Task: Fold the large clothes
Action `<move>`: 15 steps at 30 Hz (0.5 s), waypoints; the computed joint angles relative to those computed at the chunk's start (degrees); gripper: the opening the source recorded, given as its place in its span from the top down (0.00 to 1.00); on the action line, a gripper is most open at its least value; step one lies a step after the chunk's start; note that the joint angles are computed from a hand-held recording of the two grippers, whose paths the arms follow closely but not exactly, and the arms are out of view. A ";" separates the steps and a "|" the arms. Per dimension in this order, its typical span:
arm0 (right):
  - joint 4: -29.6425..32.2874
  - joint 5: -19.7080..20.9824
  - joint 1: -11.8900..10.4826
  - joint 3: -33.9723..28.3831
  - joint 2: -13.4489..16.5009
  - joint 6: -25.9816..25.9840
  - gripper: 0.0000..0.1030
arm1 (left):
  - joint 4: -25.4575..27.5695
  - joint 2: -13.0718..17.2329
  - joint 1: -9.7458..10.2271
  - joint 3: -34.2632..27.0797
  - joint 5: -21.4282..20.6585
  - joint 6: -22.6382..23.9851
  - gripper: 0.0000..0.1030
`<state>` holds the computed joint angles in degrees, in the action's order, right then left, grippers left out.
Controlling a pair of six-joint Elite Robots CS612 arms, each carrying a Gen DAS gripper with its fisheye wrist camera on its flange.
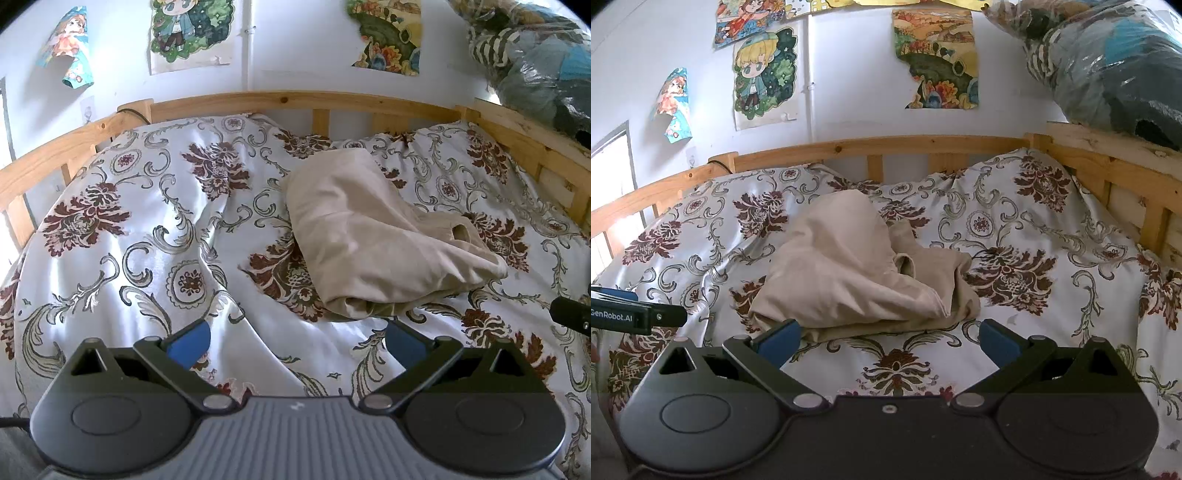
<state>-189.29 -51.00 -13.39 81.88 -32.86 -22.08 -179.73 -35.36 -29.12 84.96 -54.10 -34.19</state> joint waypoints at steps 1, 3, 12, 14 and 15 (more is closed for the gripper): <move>0.01 0.04 -0.01 0.00 0.01 0.04 0.01 | -0.03 0.01 -0.01 0.01 0.02 0.02 0.01; -0.11 -0.06 0.00 -0.01 0.02 -0.02 0.01 | -0.04 -0.01 -0.02 0.03 0.07 -0.03 0.01; -0.09 0.14 -0.05 -0.03 0.06 0.02 0.01 | 0.46 -0.06 -0.04 0.03 -0.01 -0.10 0.01; -0.26 0.08 -0.03 -0.01 0.08 0.18 0.01 | 0.58 -0.04 -0.12 -0.01 0.11 -0.09 0.01; -0.23 0.07 -0.04 0.00 0.07 0.20 0.01 | 0.62 -0.04 -0.15 -0.02 0.20 -0.09 0.01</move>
